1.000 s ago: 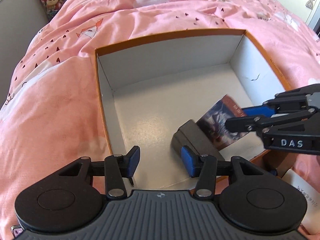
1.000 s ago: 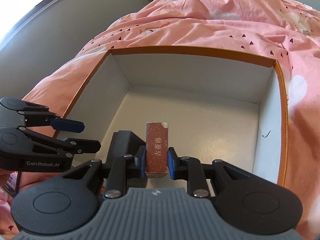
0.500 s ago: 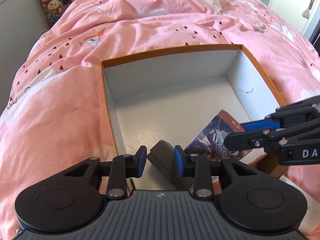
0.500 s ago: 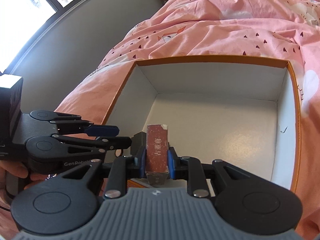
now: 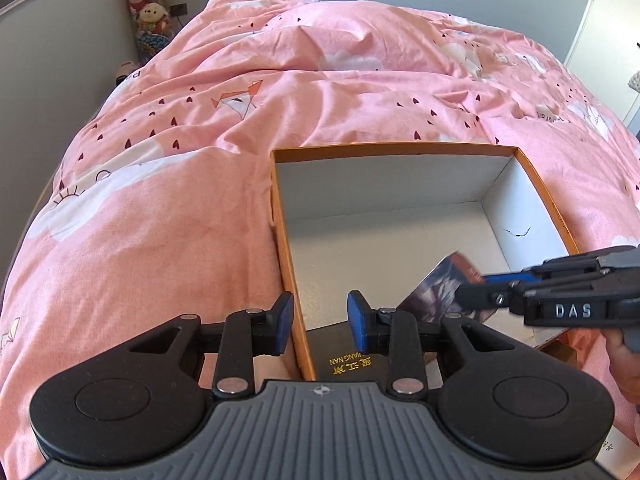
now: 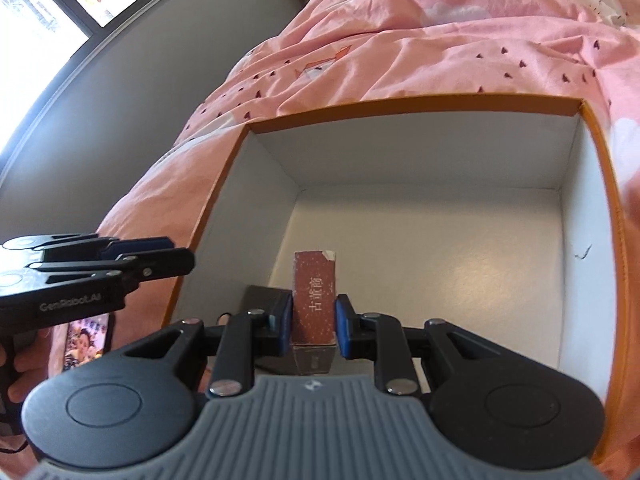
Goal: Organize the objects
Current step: 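Lower the dark grey case into the box and open the left gripper, then place the painted-cover book inside the box and open the right gripper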
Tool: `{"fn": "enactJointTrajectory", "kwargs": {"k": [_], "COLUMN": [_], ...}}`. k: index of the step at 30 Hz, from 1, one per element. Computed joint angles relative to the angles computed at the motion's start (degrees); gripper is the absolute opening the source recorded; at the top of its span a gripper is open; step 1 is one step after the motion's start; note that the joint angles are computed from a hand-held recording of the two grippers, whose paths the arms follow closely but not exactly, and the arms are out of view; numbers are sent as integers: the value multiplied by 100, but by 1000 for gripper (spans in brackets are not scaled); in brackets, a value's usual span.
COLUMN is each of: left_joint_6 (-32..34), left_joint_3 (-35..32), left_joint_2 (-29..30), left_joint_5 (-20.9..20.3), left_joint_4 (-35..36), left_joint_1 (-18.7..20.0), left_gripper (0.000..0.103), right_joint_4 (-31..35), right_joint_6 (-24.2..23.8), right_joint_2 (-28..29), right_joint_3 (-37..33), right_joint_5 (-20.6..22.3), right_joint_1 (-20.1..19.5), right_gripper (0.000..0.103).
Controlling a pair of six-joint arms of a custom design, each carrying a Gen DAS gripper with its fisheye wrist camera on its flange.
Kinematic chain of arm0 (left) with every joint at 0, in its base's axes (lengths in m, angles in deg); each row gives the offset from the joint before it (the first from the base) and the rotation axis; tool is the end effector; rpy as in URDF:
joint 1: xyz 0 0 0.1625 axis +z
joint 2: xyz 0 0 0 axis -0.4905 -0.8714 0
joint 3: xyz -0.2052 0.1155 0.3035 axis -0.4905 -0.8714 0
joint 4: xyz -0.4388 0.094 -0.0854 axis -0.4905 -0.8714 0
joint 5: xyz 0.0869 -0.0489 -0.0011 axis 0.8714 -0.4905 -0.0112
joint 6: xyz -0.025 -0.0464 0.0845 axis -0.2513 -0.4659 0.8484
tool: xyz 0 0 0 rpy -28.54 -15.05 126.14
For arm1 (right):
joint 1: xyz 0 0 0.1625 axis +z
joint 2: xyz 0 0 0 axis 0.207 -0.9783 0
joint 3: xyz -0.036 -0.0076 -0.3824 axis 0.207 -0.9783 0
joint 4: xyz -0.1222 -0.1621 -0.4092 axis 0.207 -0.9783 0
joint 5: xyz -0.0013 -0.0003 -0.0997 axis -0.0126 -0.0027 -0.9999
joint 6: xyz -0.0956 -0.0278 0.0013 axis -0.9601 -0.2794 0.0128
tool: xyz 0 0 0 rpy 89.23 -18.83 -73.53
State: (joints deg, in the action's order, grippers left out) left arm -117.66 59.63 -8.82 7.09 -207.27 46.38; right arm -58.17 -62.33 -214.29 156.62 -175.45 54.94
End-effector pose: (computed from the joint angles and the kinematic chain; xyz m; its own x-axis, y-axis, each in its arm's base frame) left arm -0.3754 -0.3198 0.0024 -0.7246 0.2347 -0.6480 0.5010 0.8251 -0.2613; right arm -0.0008 -0.3427 0.3238 -0.9098 -0.2821 0.3046 -0.3782 0.8657 -0.3278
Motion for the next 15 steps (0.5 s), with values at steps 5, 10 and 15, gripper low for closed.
{"fn": "enactJointTrajectory", "kwargs": {"k": [5,10,15], "left_joint_6": [-149,-224,-236], "left_joint_3": [106,182,253], "left_joint_2": [-24,-66,-142], "left_joint_5": [-73,-118,-90], "left_joint_4": [-80,-102,-215], "left_joint_1": [80,132,172], "left_gripper": [36,36,36], "right_joint_4": [-369,93,257], "right_joint_6": [150,444,573], "right_joint_2": [268,384,272], "right_joint_3": [-9,-102,-147], "right_joint_5": [-229,-156,-113], "right_joint_1": [12,-22,-44], "right_gripper": [24,24,24]}}
